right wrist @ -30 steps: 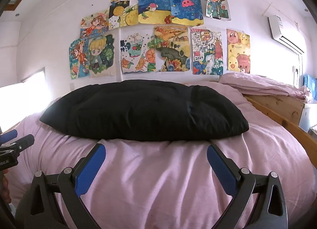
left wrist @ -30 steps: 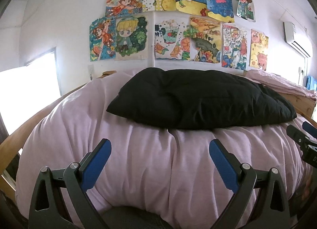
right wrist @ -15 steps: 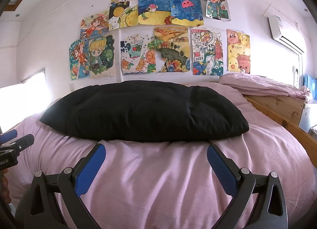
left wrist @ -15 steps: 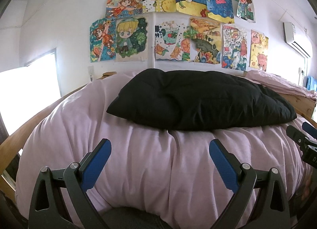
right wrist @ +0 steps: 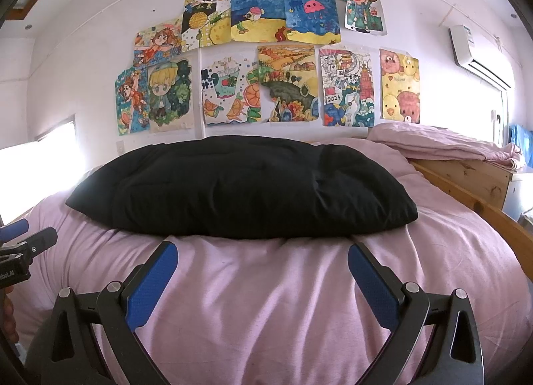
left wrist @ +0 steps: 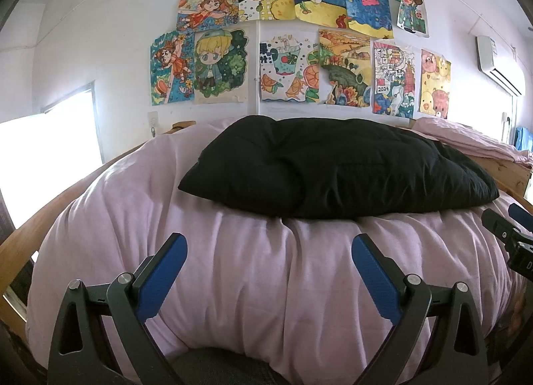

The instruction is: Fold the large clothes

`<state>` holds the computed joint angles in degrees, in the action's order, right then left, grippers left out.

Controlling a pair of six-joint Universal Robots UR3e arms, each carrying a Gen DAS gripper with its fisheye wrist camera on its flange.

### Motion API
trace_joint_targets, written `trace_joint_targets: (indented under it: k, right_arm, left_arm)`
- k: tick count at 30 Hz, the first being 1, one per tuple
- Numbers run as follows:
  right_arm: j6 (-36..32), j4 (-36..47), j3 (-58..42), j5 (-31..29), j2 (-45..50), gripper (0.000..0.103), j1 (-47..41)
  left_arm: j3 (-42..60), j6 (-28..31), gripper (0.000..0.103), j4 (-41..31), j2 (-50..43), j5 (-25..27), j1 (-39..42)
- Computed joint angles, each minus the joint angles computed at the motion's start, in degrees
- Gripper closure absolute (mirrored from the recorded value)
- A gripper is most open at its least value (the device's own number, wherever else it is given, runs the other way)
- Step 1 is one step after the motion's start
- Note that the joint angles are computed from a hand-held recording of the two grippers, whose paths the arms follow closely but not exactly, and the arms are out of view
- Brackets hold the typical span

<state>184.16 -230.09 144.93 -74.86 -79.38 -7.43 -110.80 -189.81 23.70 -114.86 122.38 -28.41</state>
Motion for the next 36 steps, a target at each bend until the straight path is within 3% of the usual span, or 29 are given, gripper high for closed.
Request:
trace_joint_targets:
  k: [36]
  right_arm:
    - [0.0,-1.2,0.2,0.3,0.7,0.0,-0.3]
  left_arm:
    - [-1.9,1.1,0.006,1.0,1.2,-1.7,1.5]
